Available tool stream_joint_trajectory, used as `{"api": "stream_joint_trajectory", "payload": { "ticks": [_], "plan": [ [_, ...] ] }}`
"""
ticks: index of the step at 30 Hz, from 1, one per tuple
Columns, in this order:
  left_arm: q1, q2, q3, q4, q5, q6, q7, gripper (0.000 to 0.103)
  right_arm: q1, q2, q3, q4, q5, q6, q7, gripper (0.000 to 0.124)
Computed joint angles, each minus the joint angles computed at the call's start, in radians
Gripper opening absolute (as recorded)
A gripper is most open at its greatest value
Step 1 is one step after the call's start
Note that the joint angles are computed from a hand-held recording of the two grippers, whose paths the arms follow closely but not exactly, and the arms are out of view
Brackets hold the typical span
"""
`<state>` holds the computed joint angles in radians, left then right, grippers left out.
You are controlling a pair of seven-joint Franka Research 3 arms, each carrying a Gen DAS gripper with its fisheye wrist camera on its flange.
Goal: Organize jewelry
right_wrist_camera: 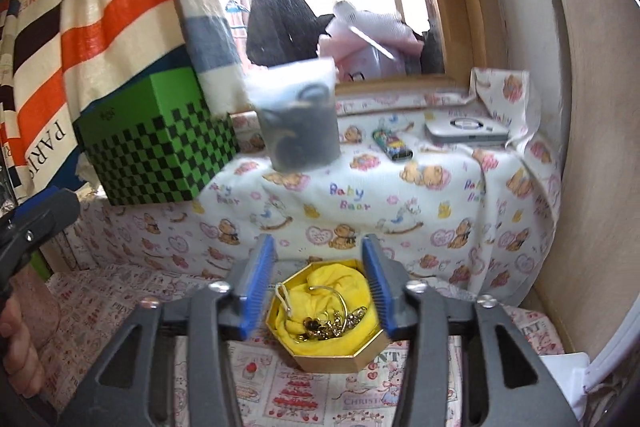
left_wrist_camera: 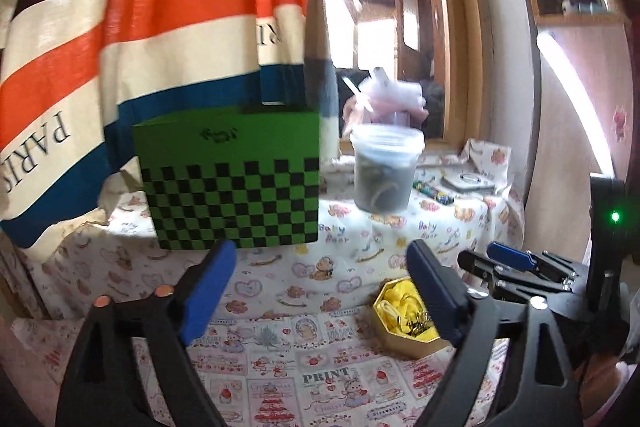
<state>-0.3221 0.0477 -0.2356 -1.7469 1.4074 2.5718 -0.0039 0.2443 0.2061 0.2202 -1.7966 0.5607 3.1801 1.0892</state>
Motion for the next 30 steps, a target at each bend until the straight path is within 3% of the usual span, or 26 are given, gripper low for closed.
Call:
{"api": "stream_joint_trajectory", "payload": {
  "ticks": [2,3,4,8,12,15,20,23,28,30],
  "plan": [
    [-0.008,-0.018,-0.006,-0.017,0.050,-0.046,-0.042,0.101,-0.019,-0.010,0.030,-0.017,0.008,0.030,-0.021,0.076],
    [-0.011,-0.028,-0.010,-0.028,0.073,-0.069,-0.057,0.102,-0.067,-0.013,0.093,-0.021,0.053,0.049,-0.075,0.091],
    [-0.012,-0.035,-0.015,-0.038,0.097,-0.084,-0.070,0.102,-0.091,-0.018,0.126,-0.026,0.087,0.060,-0.114,0.093],
    [0.001,-0.048,-0.019,-0.064,0.088,-0.076,-0.060,0.102,-0.075,-0.017,0.122,-0.032,0.062,0.098,-0.110,0.100],
    [0.014,-0.062,-0.022,-0.096,0.113,-0.076,-0.090,0.102,-0.240,0.000,0.313,-0.053,0.033,0.164,-0.107,0.103],
    [0.025,-0.064,-0.021,-0.114,0.120,-0.063,-0.105,0.102,-0.235,0.003,0.308,-0.075,-0.018,0.190,-0.090,0.103],
    [0.046,-0.067,-0.013,-0.150,0.116,-0.038,-0.144,0.102,-0.363,0.047,0.433,-0.116,-0.167,0.262,0.015,0.103],
    [0.057,-0.066,-0.008,-0.171,0.117,-0.023,-0.165,0.102,-0.322,0.057,0.384,-0.116,-0.185,0.269,0.039,0.103],
    [0.070,-0.060,-0.003,-0.196,0.160,-0.005,-0.239,0.102,-0.190,0.059,0.251,-0.121,-0.178,0.311,0.037,0.103],
    [0.071,-0.052,-0.002,-0.195,0.147,-0.010,-0.228,0.102,-0.185,0.060,0.237,-0.119,-0.206,0.293,0.068,0.103]
  ]
}}
